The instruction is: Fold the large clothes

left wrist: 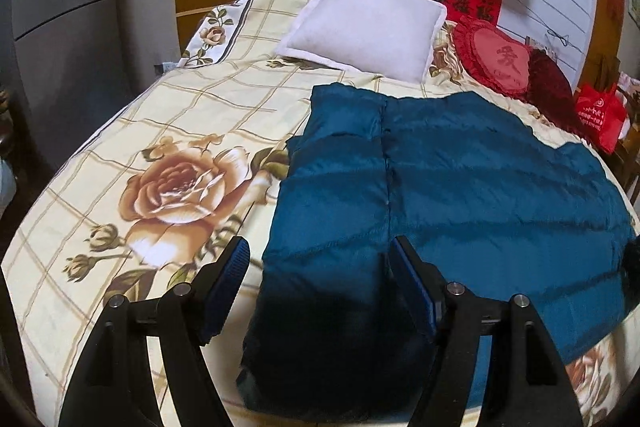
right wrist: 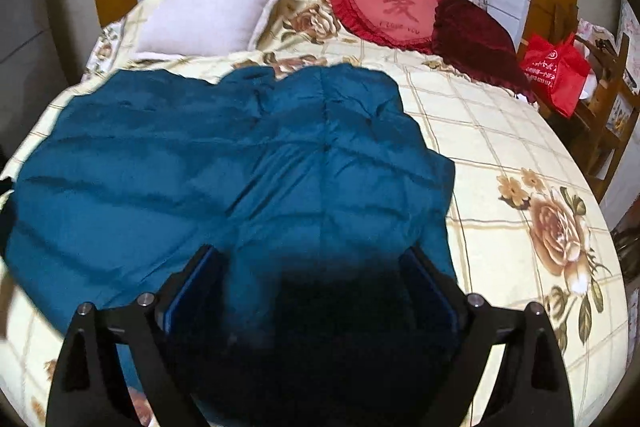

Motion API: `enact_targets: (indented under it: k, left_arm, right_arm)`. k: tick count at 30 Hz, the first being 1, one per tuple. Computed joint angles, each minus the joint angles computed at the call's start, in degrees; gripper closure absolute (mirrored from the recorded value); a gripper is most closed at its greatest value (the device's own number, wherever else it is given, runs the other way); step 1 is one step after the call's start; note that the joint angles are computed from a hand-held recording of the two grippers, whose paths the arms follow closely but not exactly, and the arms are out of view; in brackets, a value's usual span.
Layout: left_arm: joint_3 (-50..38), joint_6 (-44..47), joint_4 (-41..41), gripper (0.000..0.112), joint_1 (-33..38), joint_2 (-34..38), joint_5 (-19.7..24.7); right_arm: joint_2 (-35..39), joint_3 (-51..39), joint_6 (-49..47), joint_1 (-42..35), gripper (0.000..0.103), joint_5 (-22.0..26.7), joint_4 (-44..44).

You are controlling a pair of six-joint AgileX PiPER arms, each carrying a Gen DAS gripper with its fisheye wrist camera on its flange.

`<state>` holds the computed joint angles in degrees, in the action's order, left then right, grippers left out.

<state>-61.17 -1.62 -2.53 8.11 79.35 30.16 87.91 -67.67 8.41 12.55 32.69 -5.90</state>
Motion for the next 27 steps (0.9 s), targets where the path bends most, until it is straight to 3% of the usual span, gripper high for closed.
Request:
enact_targets:
  k: [5,10,12,14,19,24,27]
  left_arm:
    - [2.55,1.08,-1.91,0.033,1.04,-1.27,0.06]
    - [4.13,0.55,-2.09,0.033,1.03,1.13,0.28]
    - [5.80,2.70,-5.21,0.033,1.90,1.01,-1.20]
    - [5.46,3.42,-7.45,0.033,2.72,0.80,0.34]
    - [5.75,7.23,-11.56,0.033,4.49,-1.54,3.24]
    - [5.58,19.10,-28.36,0.033,11.19,-1.03,7.53]
    - [4.40,20.05,-31.36,0.033,12.63,0.98,9.58]
  right_arm:
    - [-5.22,4.89,-1.16,0.94,0.009,-0.21,0.63]
    - [-2.22,6.18,0.78,0.42,0.008,-0.57,-1.15]
    - [-1.29,6.75,0.94,0.27,0.008,-1.69,-0.36]
    - [-1.52,6.41,2.61,0.80,0.008,-0.90,-1.55]
    - [-6.97,8.44,-6.76,-2.07,0.008,-0.14,9.16]
    - [-9.36,9.46,-13.77,-7.98,0.003,1.70,16.01]
    - [-7.58,8.16,-17.04,-12.67,0.002,2.84,21.15]
